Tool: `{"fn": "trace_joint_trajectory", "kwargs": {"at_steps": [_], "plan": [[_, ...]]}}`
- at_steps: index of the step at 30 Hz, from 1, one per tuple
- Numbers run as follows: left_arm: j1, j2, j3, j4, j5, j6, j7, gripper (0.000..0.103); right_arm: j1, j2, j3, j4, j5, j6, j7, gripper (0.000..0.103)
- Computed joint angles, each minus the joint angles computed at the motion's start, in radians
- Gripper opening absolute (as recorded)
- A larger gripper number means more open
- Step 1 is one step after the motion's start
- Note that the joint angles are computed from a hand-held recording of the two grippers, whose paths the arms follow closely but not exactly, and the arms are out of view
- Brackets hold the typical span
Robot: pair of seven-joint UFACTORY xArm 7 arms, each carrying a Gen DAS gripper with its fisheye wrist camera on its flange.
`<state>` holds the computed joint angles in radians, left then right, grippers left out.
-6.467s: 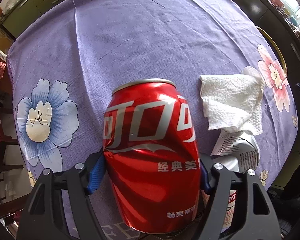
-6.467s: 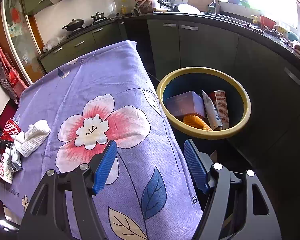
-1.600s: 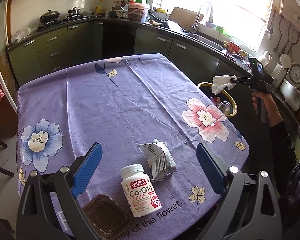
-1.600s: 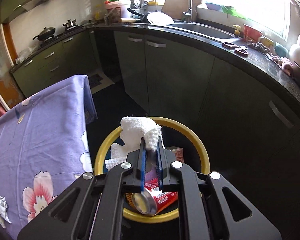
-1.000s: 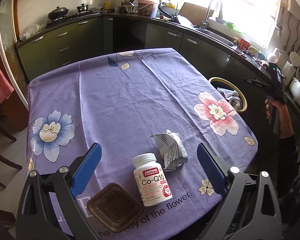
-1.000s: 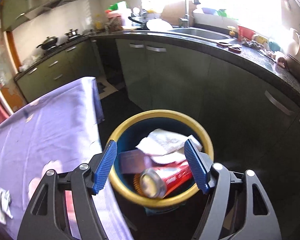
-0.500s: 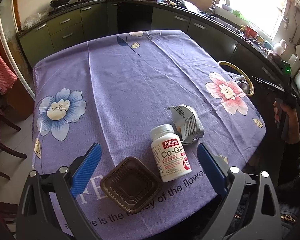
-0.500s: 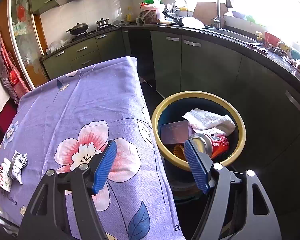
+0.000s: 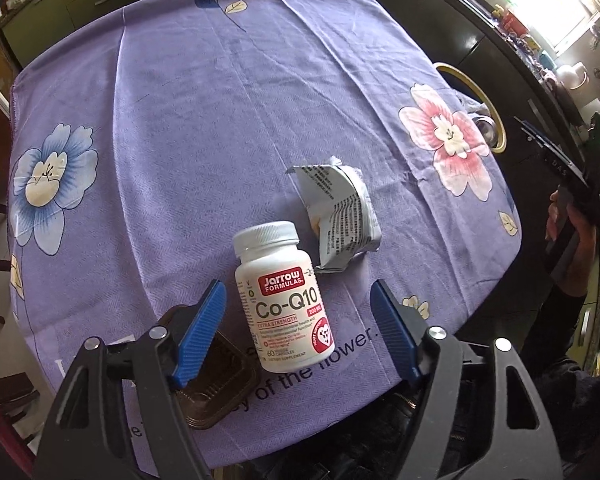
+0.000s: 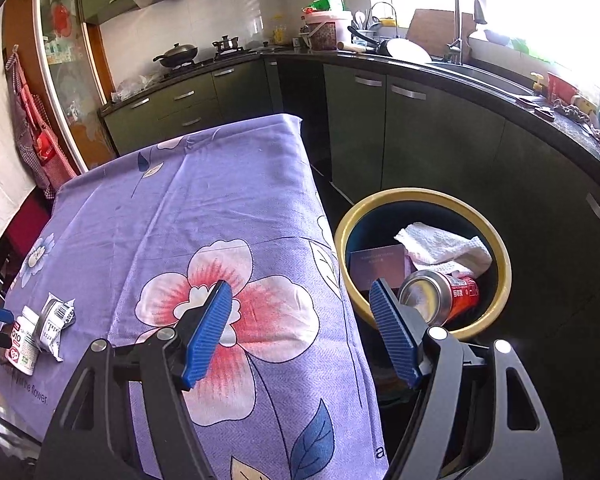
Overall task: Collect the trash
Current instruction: 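Grasp the white supplement bottle with the left gripper, then carry the supplement bottle over the bin and open the left gripper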
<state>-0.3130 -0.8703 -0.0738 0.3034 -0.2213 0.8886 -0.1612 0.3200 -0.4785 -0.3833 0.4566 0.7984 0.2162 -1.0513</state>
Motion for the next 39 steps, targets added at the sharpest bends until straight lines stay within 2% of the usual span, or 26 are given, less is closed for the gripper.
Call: {"fn": "trace_joint_trajectory", "kwargs": {"at_steps": [6, 10, 17, 25, 30, 39], "plan": [[0.005, 0.079, -0.008, 0.032, 0.021, 0.039, 0.005, 0.057, 0.002, -0.027, -0.01, -0.008, 0.006, 0.021, -0.018, 0.071], [0.006, 0.125, -0.015, 0.037, 0.027, 0.036, 0.008, 0.057, -0.007, -0.034, -0.008, -0.008, 0.004, 0.034, -0.022, 0.072], [0.002, 0.175, -0.012, 0.036, 0.017, 0.015, 0.03, 0.048, -0.018, -0.041, 0.003, -0.012, 0.002, 0.046, -0.024, 0.072], [-0.006, 0.181, -0.014, 0.033, 0.009, -0.021, 0.031, 0.046, -0.017, -0.046, 0.015, -0.016, 0.001, 0.056, -0.022, 0.072], [-0.006, 0.105, -0.008, 0.032, 0.014, 0.004, 0.037, 0.045, -0.02, -0.044, 0.014, -0.015, 0.001, 0.059, -0.022, 0.072], [-0.004, 0.05, -0.036, 0.076, 0.051, 0.032, 0.02, 0.045, -0.024, -0.04, 0.011, -0.017, 0.019, 0.071, -0.04, 0.072]]}}
